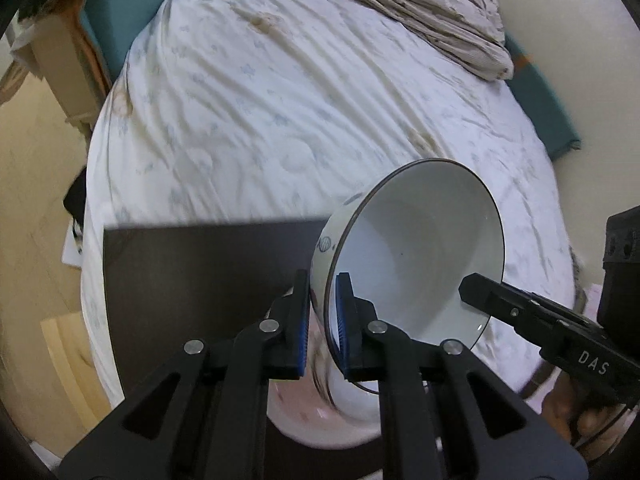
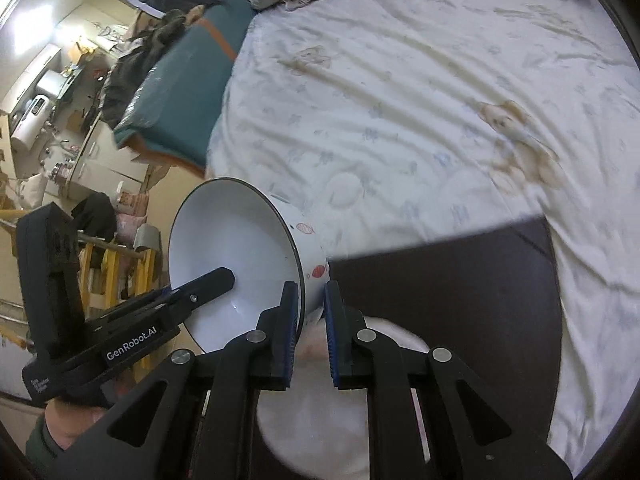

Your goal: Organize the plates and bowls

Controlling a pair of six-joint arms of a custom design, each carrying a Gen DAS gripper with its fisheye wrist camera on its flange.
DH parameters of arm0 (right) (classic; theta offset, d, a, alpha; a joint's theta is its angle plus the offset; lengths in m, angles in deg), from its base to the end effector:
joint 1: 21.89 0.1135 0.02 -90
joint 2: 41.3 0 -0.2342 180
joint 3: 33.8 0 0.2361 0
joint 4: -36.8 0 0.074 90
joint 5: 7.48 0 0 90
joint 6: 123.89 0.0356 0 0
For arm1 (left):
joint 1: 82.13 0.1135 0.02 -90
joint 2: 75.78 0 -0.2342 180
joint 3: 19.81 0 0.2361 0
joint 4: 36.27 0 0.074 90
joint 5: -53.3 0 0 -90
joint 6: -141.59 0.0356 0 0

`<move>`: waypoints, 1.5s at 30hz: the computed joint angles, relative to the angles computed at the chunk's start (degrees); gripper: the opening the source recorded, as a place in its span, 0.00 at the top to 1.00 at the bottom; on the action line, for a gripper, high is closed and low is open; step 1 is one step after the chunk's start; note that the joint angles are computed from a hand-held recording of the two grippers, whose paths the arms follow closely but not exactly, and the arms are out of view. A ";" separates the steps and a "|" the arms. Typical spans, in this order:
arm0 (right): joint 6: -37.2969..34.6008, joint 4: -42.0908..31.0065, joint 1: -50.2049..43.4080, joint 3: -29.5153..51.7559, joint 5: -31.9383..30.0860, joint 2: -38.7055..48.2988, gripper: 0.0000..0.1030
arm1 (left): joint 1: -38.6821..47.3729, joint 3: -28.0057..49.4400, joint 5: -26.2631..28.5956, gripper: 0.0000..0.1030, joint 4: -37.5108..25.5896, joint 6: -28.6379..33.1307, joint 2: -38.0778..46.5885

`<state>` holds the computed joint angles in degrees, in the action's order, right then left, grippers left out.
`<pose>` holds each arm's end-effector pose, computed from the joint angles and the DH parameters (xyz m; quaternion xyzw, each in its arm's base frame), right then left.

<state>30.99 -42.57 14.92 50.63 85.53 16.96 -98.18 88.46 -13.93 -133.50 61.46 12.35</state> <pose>0.1407 0.1029 0.3291 0.2381 0.9182 0.2289 0.2186 0.2440 -0.0845 0.3247 0.2401 0.9443 -0.2018 0.0995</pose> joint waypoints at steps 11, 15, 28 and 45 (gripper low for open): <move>33.65 -10.31 35.47 -0.17 21.30 -4.00 0.86 | -0.29 -16.18 1.09 0.91 1.21 2.40 -12.62; 38.58 -9.67 38.60 -4.39 21.53 -5.90 0.87 | -2.53 -17.03 -0.64 0.91 2.52 2.32 -13.23; 44.74 -6.10 41.82 -13.36 20.50 -12.14 0.87 | -7.18 -19.40 -4.14 0.89 5.15 0.99 -13.69; 44.95 -4.47 39.31 -16.44 19.83 -16.05 0.83 | -3.98 -18.59 -3.40 0.80 6.04 0.17 -14.35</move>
<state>75.94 -47.04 54.23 34.19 105.35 0.91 -102.16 69.87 -17.33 -127.46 61.63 -2.00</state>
